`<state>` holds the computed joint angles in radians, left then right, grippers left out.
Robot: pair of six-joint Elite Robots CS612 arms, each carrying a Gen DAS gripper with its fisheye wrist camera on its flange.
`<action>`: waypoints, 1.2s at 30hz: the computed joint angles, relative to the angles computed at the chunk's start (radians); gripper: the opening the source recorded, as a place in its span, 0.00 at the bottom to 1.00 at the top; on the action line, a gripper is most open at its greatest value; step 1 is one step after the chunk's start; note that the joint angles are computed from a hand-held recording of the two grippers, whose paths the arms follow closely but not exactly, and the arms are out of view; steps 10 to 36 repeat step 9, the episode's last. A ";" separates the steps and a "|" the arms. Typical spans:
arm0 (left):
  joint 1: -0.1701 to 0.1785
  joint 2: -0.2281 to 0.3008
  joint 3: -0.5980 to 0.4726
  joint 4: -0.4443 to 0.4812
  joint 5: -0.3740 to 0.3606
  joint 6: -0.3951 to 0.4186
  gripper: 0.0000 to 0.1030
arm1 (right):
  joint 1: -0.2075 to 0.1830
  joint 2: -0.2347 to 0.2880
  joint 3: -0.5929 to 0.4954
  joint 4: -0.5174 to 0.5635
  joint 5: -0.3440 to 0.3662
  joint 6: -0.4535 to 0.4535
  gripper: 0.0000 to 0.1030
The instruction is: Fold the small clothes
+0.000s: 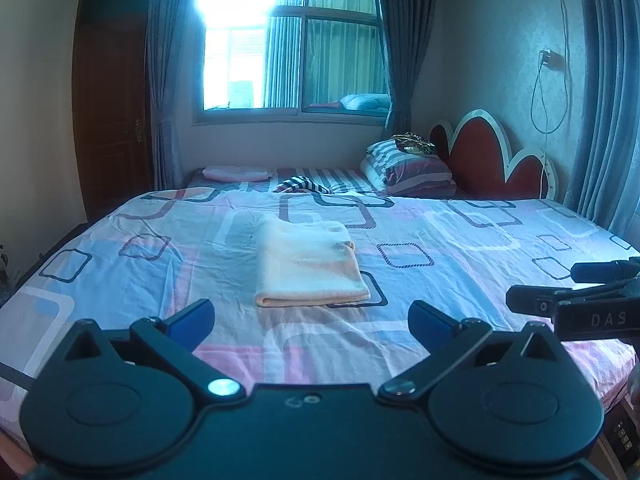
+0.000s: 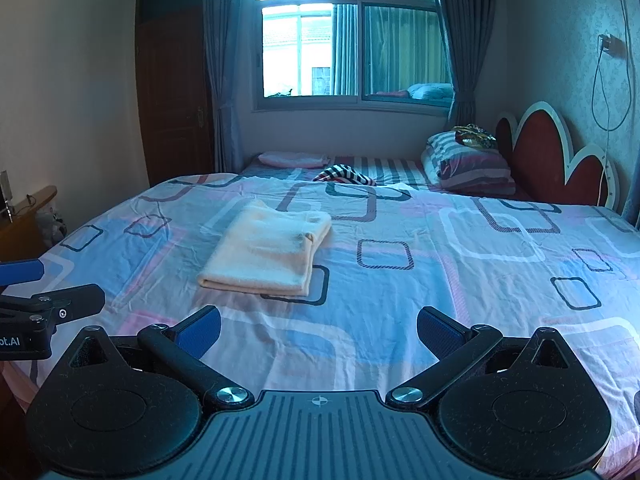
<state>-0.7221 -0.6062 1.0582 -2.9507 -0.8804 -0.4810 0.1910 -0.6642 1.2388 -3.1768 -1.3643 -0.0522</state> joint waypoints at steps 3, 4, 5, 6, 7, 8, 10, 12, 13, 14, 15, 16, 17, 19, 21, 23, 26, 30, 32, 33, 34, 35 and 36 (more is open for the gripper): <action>0.003 0.000 0.003 -0.001 0.000 0.002 0.99 | 0.001 0.004 -0.009 0.006 0.003 -0.004 1.00; 0.004 0.000 0.003 -0.003 -0.001 0.004 0.99 | 0.001 0.005 -0.010 0.008 0.004 -0.005 1.00; 0.005 0.000 0.005 -0.012 -0.009 0.009 0.99 | 0.001 0.006 -0.012 0.009 0.005 -0.005 1.00; 0.007 0.000 0.006 -0.018 -0.020 0.014 0.99 | 0.001 0.006 -0.012 0.008 0.005 -0.005 1.00; 0.007 -0.001 0.008 -0.019 -0.026 0.016 0.99 | 0.001 0.007 -0.013 0.006 0.005 -0.005 1.00; 0.008 -0.001 0.008 -0.016 -0.029 0.015 0.99 | 0.002 0.008 -0.014 0.007 0.006 -0.006 1.00; 0.009 -0.001 0.007 -0.014 -0.035 0.013 0.99 | 0.002 0.009 -0.016 0.008 0.007 -0.006 1.00; 0.009 -0.001 0.007 -0.014 -0.035 0.013 0.99 | 0.002 0.009 -0.016 0.008 0.007 -0.006 1.00; 0.009 -0.001 0.007 -0.014 -0.035 0.013 0.99 | 0.002 0.009 -0.016 0.008 0.007 -0.006 1.00; 0.009 -0.001 0.007 -0.014 -0.035 0.013 0.99 | 0.002 0.009 -0.016 0.008 0.007 -0.006 1.00; 0.009 -0.001 0.007 -0.014 -0.035 0.013 0.99 | 0.002 0.009 -0.016 0.008 0.007 -0.006 1.00; 0.009 -0.001 0.007 -0.014 -0.035 0.013 0.99 | 0.002 0.009 -0.016 0.008 0.007 -0.006 1.00; 0.009 -0.001 0.007 -0.014 -0.035 0.013 0.99 | 0.002 0.009 -0.016 0.008 0.007 -0.006 1.00; 0.009 -0.001 0.007 -0.014 -0.035 0.013 0.99 | 0.002 0.009 -0.016 0.008 0.007 -0.006 1.00; 0.009 -0.001 0.007 -0.014 -0.035 0.013 0.99 | 0.002 0.009 -0.016 0.008 0.007 -0.006 1.00; 0.009 -0.001 0.007 -0.014 -0.035 0.013 0.99 | 0.002 0.009 -0.016 0.008 0.007 -0.006 1.00; 0.009 -0.001 0.007 -0.014 -0.035 0.013 0.99 | 0.002 0.009 -0.016 0.008 0.007 -0.006 1.00; 0.009 -0.001 0.007 -0.014 -0.035 0.013 0.99 | 0.002 0.009 -0.016 0.008 0.007 -0.006 1.00; 0.009 -0.001 0.007 -0.014 -0.035 0.013 0.99 | 0.002 0.009 -0.016 0.008 0.007 -0.006 1.00; 0.009 -0.001 0.007 -0.014 -0.035 0.013 0.99 | 0.002 0.009 -0.016 0.008 0.007 -0.006 1.00; 0.009 -0.001 0.007 -0.014 -0.035 0.013 0.99 | 0.002 0.009 -0.016 0.008 0.007 -0.006 1.00; 0.009 -0.001 0.007 -0.014 -0.035 0.013 0.99 | 0.002 0.009 -0.016 0.008 0.007 -0.006 1.00; 0.009 -0.001 0.007 -0.014 -0.035 0.013 0.99 | 0.002 0.009 -0.016 0.008 0.007 -0.006 1.00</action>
